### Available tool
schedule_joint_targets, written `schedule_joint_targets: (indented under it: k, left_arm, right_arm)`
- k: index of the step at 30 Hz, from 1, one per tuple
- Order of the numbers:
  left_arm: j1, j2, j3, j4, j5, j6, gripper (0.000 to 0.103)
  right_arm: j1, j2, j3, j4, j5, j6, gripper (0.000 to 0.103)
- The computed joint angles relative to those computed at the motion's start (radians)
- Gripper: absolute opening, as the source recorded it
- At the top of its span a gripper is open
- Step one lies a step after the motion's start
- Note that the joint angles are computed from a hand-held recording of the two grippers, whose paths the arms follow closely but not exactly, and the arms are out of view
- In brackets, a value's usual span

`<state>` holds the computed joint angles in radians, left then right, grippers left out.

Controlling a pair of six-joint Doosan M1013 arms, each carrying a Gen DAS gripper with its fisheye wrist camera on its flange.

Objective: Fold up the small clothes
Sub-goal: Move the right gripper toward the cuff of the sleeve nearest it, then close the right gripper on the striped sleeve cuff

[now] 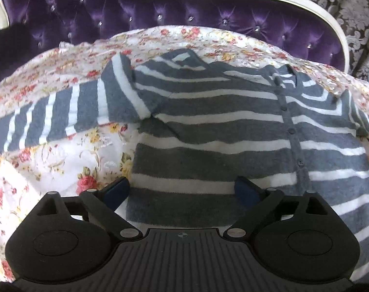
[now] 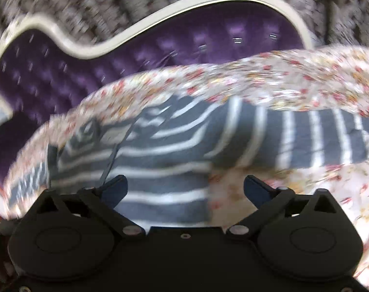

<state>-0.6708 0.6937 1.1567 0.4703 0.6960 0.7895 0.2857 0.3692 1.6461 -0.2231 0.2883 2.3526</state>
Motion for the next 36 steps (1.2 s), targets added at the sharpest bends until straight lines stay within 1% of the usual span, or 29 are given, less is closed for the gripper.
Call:
schedule_joint_targets:
  k: [1,2,5,6,7,8,9,10,11,13,14,15,16,18,20,21,22,23,25,26,27,28,29,30,32,34,36]
  left_arm:
    - [0.000,0.001,0.000,-0.003,0.000,0.008,0.098]
    - [0.000,0.003,-0.004,-0.003,0.004,0.010,0.098]
    - [-0.002,0.005,-0.011,-0.006,0.020,-0.001,0.098]
    - [-0.002,0.005,-0.012,-0.006,0.021,-0.005,0.099]
    - [-0.002,0.005,-0.011,-0.006,0.020,-0.008,0.099]
    - [-0.002,0.005,-0.010,-0.008,0.018,-0.007,0.099]
    - [-0.001,0.004,-0.009,-0.011,0.015,-0.007,0.100]
    - [0.000,0.004,-0.008,-0.021,0.013,-0.002,0.101]
    - [0.002,0.004,-0.009,-0.035,0.010,0.009,0.102]
    - [0.003,0.004,-0.011,-0.050,0.012,0.029,0.103]
    - [0.002,0.004,-0.011,-0.050,0.011,0.031,0.103]
    - [0.003,0.004,-0.010,-0.054,0.009,0.038,0.103]
    - [0.004,0.003,-0.009,-0.062,0.005,0.054,0.103]
    - [0.005,0.003,-0.010,-0.078,-0.001,0.089,0.102]
    - [0.006,0.000,-0.007,-0.085,-0.006,0.088,0.101]
    - [0.007,-0.003,-0.003,-0.088,-0.013,0.080,0.099]
    - [0.008,-0.006,0.001,-0.094,-0.021,0.073,0.096]
    - [0.008,-0.008,0.004,-0.095,-0.025,0.070,0.095]
    - [0.005,-0.012,0.007,-0.072,-0.022,0.049,0.094]
    - [0.003,-0.013,0.009,-0.062,-0.022,0.044,0.094]
    - [0.000,-0.015,0.011,-0.048,-0.021,0.038,0.094]
    - [-0.003,-0.016,0.013,-0.027,-0.018,0.028,0.094]
    - [-0.005,-0.017,0.015,-0.012,-0.017,0.022,0.094]
    - [-0.007,-0.018,0.016,0.001,-0.016,0.018,0.094]
    - [-0.009,-0.020,0.017,0.004,-0.018,0.022,0.094]
    - [-0.008,-0.022,0.018,-0.007,-0.023,0.032,0.094]
    - [-0.009,-0.025,0.020,-0.010,-0.027,0.036,0.094]
  right_arm:
    - [-0.023,-0.007,0.007,0.055,-0.002,-0.041,0.103]
    - [-0.040,-0.011,0.010,0.058,0.007,-0.036,0.103]
    - [-0.091,-0.030,0.035,0.012,0.010,0.039,0.103]
    - [-0.109,-0.038,0.047,0.037,0.001,0.025,0.103]
    - [-0.130,-0.044,0.058,0.092,-0.006,-0.025,0.103]
    - [-0.145,-0.050,0.067,0.101,-0.007,-0.033,0.103]
    - [-0.156,-0.055,0.076,0.059,-0.003,0.012,0.103]
    - [-0.166,-0.062,0.087,-0.011,0.003,0.094,0.103]
    - [-0.174,-0.065,0.095,-0.030,-0.001,0.124,0.103]
    - [-0.200,-0.074,0.116,0.042,-0.022,0.103,0.103]
    - [-0.208,-0.080,0.131,0.027,-0.043,0.142,0.103]
    - [-0.215,-0.087,0.149,-0.041,-0.068,0.232,0.103]
    - [-0.217,-0.090,0.156,-0.102,-0.062,0.305,0.103]
    - [-0.223,-0.092,0.160,-0.153,-0.033,0.359,0.103]
    - [-0.225,-0.093,0.159,-0.220,0.008,0.419,0.102]
    - [-0.226,-0.093,0.160,-0.251,0.025,0.450,0.099]
    - [-0.228,-0.091,0.160,-0.258,0.040,0.465,0.092]
    - [-0.236,-0.092,0.165,-0.254,0.041,0.468,0.090]
    - [-0.247,-0.088,0.171,-0.265,0.035,0.510,0.077]
    - [-0.253,-0.084,0.173,-0.249,0.032,0.516,0.073]
    - [-0.261,-0.081,0.174,-0.199,0.030,0.487,0.067]
    - [-0.265,-0.078,0.177,-0.188,0.024,0.485,0.065]
    - [-0.264,-0.079,0.181,-0.229,0.018,0.513,0.064]
    - [-0.264,-0.077,0.179,-0.229,0.024,0.504,0.063]
    - [-0.265,-0.075,0.171,-0.208,0.040,0.470,0.054]
    - [-0.262,-0.069,0.156,-0.202,0.085,0.442,0.014]
    - [-0.266,-0.069,0.156,-0.181,0.083,0.415,0.013]
